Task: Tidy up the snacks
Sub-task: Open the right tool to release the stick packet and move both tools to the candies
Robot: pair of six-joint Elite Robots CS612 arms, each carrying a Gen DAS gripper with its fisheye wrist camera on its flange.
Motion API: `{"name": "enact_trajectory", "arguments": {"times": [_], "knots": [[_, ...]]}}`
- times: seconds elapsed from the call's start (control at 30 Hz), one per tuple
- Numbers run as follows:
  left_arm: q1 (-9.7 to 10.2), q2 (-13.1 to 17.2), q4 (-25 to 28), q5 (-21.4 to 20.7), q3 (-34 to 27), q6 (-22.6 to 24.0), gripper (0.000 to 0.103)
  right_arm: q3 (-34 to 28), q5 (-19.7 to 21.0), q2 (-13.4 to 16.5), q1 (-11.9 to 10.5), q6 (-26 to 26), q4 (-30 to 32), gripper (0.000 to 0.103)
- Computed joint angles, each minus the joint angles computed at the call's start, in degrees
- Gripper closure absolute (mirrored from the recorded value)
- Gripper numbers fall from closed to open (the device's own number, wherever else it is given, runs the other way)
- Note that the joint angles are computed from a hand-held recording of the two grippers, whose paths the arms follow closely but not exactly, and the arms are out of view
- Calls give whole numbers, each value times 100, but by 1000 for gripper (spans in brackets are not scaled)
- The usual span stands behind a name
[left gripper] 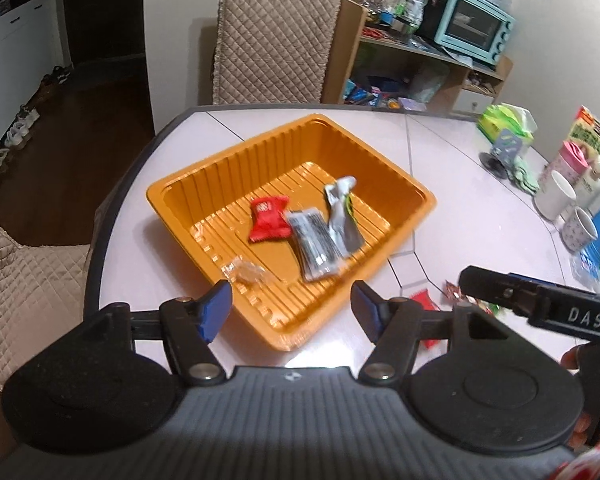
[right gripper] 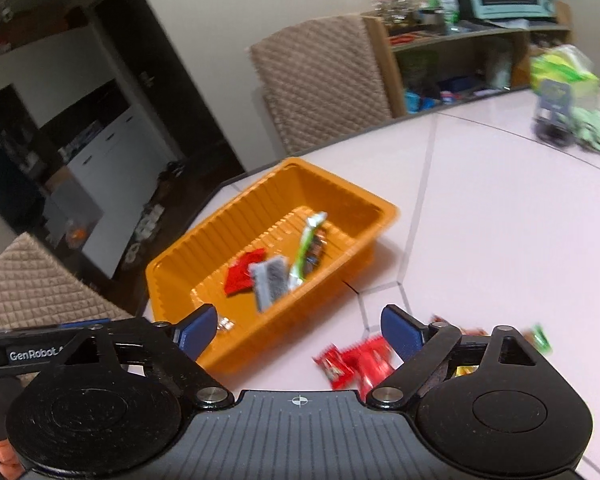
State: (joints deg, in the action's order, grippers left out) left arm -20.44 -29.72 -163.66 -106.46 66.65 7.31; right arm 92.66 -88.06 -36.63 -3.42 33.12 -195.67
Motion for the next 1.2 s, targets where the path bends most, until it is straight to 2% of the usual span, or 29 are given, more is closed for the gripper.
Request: {"name": "enact_trajectory", "arguments": {"times": [0.2,0.4,0.6,0.73,0.83,1.0,1.2], "knots": [[-10,-191,-30,-210,420,103,38,567,95,-218,-66,410,-263,14],[-61,-316,-4,-330,733,305,37,988,56,-398,-82,405,-239,14],[-155,-411,-28,-359,988,568,37,1281,-439,-413,-22,673,-496,14],[-220,-430,-23,-321,1058,694,37,1370,-726,-465,16,364,-267,14],[-251,-428,-12,-325,1091,718,37,1411,-736,-490,-3,234,-102,14],[-303,-401,21,-348,1088,778,37,1447,-678,-506,-54,212,141,14],[-380,-342,-142,-384,1077,904,39,1480,-686,-465,-119,342,83,14]]}}
